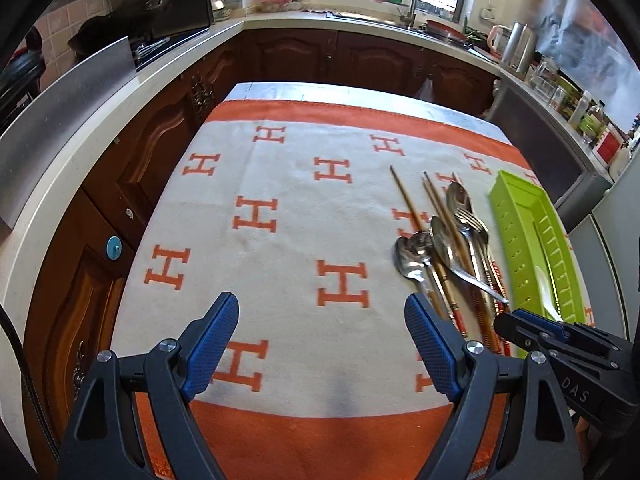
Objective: Organize utensils
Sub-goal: 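Open both tools and withdraw them from the green tray, then grasp the small steel spoon with wooden handle with the right tool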
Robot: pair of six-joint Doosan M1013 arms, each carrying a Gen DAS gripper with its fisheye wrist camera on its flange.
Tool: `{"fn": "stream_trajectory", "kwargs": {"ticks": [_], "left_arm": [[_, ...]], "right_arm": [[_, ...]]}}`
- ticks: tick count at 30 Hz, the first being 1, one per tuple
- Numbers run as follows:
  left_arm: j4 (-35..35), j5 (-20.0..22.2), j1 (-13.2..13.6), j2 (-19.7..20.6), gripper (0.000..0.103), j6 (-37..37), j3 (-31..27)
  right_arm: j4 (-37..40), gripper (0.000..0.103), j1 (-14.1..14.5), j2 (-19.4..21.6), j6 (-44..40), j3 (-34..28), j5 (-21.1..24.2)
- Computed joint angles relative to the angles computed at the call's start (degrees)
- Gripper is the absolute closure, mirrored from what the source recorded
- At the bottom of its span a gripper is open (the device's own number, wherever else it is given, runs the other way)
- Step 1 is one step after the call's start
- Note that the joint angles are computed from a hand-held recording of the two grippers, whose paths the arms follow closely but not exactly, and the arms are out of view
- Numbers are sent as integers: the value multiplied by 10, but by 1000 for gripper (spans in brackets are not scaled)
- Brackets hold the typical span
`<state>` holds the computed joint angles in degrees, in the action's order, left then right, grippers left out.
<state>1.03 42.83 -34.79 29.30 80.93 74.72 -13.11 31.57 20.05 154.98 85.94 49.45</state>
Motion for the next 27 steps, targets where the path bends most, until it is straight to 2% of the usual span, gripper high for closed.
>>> {"fn": "stream_trajectory", "kwargs": {"ticks": [9,23,27], "left_arm": [[-3,16,7,17,19,2,-9],[-11,36,16,30,19,-7,-22],[-13,44,18,33,19,-13,-26]], "right_arm": [[58,78,-19,33,-86,-19,-25],[59,79,-22,83,-179,-78,-1],[69,82,-24,96,-200,-89,12]]}}
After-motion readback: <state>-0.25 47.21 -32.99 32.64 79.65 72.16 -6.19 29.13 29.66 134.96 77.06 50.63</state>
